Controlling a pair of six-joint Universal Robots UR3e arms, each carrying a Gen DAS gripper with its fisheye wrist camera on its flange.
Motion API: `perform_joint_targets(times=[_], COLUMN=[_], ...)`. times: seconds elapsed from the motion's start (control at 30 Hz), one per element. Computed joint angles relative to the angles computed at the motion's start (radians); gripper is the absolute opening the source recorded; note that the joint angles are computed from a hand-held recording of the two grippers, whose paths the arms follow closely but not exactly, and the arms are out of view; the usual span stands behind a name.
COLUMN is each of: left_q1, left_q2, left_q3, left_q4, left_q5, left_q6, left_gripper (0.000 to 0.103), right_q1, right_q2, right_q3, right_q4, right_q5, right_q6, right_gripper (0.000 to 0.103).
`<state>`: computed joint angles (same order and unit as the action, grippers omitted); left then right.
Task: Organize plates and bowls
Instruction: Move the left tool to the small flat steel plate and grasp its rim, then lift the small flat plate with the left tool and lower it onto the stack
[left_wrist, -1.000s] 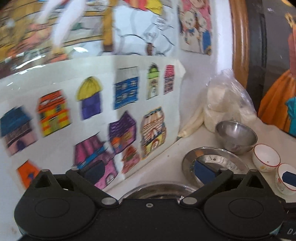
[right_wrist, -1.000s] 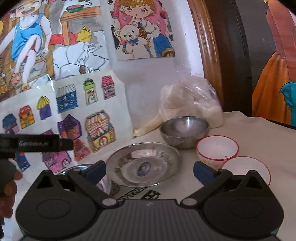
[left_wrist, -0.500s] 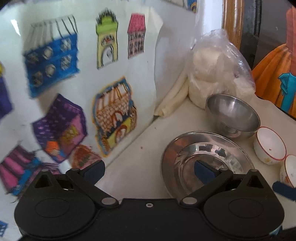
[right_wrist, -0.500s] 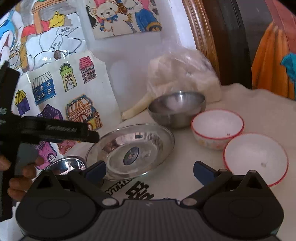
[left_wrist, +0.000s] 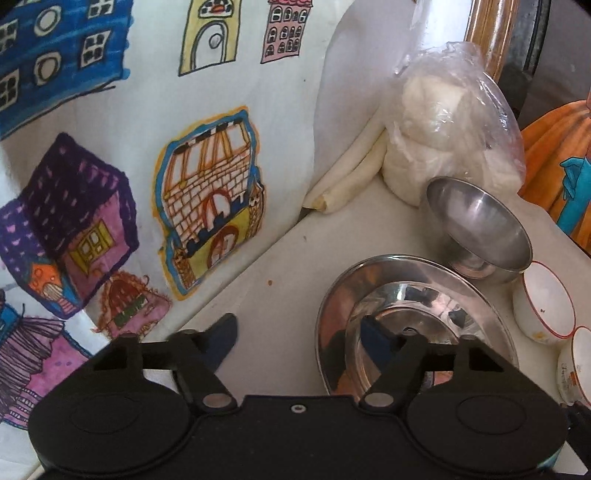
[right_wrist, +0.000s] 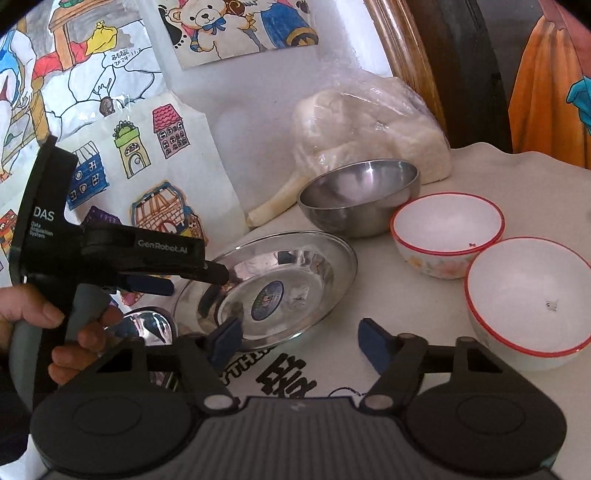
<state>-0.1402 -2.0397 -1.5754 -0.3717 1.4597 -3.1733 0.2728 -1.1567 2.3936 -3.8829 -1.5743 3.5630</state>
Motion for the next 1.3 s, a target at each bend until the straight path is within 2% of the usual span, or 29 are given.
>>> perform_joint_targets(times=[0.13, 0.3, 0.33, 0.4, 0.63, 0.8, 1.1, 1.3], left_q1=[-0.006, -0.011, -0.014, -0.03, -0.03, -0.031, -0.037, -0.069], left_q2=[-0.008, -0.008, -0.006, -0.012, 0.013, 0.054, 0.155, 0.171], left_q3=[0.018, 0.026, 0.027, 0.038, 0.013, -0.027, -0.165, -0.192], left_q4=[-0.016, -0.026, -0.028, -0.027, -0.036, -0.048, -0.004, 0.014], left_q5=[-0.01, -0.045, -0.048, -0.027, -0.026, -0.033, -0.059, -0.058], left_q6=[-0.004, 0.005, 0.007, 0.008, -0.004, -0.011, -0.016, -0.04], left_gripper=[0.055, 0.027, 0.025, 0.025, 0.024, 0.024, 0.024, 0.024], right_q1=[-0.011, -0.032, -0.037, -0.046, -0.037, -0.041, -0.03, -0.021], right_q2=[0.004, 0.014, 0.017, 0.021, 0.008, -0.063, -0.195, -0.277], right_q3=[0.01, 0.019, 0.023, 0.025, 0.03, 0.061, 0.157, 0.217], right_q4=[-0.019, -0.045, -0.055, -0.061, -0.046, 0.008, 0.051, 0.071], right_q5=[0.021, 0.06, 0.07, 0.087, 0.06, 0.054, 0.026, -0.009], right_q6=[0.007, 0.02, 0.021, 0.026, 0.033, 0.048, 0.051, 0.055], right_gripper=[0.062, 0.049, 0.047, 0.04, 0.036, 0.031, 0.03, 0.03])
